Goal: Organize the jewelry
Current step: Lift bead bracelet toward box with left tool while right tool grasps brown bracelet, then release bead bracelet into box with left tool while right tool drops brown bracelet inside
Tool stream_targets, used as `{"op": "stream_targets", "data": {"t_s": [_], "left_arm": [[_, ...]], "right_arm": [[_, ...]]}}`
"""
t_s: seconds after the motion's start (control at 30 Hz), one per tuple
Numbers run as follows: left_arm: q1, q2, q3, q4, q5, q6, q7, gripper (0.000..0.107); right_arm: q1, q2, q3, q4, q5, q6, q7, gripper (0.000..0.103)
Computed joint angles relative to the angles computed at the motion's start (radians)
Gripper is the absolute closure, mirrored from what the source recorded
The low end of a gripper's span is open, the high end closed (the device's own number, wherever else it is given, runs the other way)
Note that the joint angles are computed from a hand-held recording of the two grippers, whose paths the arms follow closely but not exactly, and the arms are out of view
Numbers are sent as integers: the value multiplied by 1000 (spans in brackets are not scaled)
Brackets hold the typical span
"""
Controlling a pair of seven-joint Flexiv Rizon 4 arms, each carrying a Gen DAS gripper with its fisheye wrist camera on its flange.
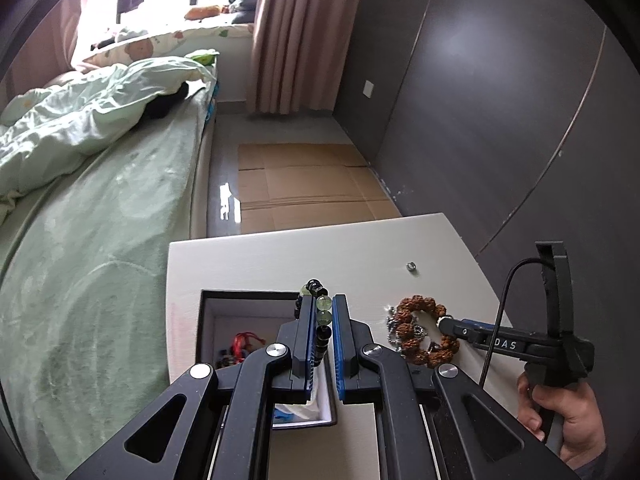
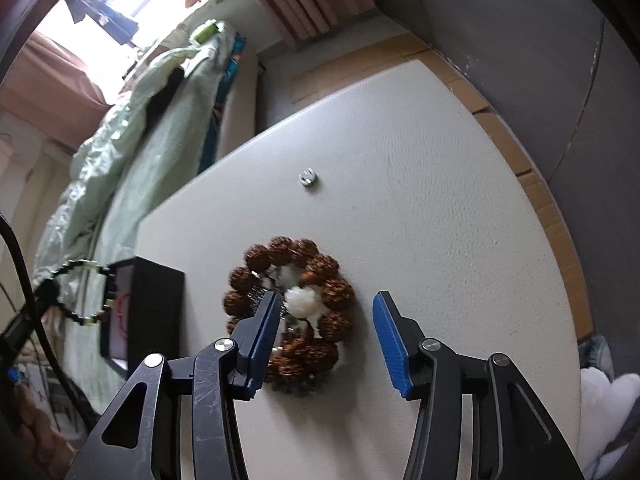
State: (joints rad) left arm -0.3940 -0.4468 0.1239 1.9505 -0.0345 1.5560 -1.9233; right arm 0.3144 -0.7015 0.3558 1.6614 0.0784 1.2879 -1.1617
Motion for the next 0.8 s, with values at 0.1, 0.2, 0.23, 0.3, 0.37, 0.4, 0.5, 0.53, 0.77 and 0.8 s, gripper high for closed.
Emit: {"op": "stream_targets", "data": {"t_s": [0.1,0.2,0.23,0.3,0.37,0.4,0.5,0.53,0.77,0.8], "left_arm": [[12,3,-7,9,-5,7,3,99],[10,4,-2,12,-6,6,2,99],[5,4,4,12,-4,4,-1,99],[-2,4,16,11,0,-1,-8,99],[-17,6,35,10,9,-9,-22,99],[-23,7,44,9,16,-13,-29,99],[-38,10,67,11,35,-25,-55,99],[-36,11,67,12,40,-28,-60,99],[-19,10,61,18,66,-58,-107,99],[-15,8,57,18,67,-60,-111,99]], "right_arm": [[35,-2,-37,-2,-32,-17,15,53],[84,9,-95,17,-90,-12,46,53],[112,14,-129,27,-121,-11,65,57],[147,20,-173,41,-176,-11,97,60],[176,25,-212,55,-232,-9,123,64],[189,26,-230,59,-259,-10,138,70],[131,22,-168,61,-241,9,128,73],[80,16,-106,56,-202,27,96,74],[-61,14,71,68,-73,140,-29,88],[-89,8,111,64,-55,152,-56,88]]}}
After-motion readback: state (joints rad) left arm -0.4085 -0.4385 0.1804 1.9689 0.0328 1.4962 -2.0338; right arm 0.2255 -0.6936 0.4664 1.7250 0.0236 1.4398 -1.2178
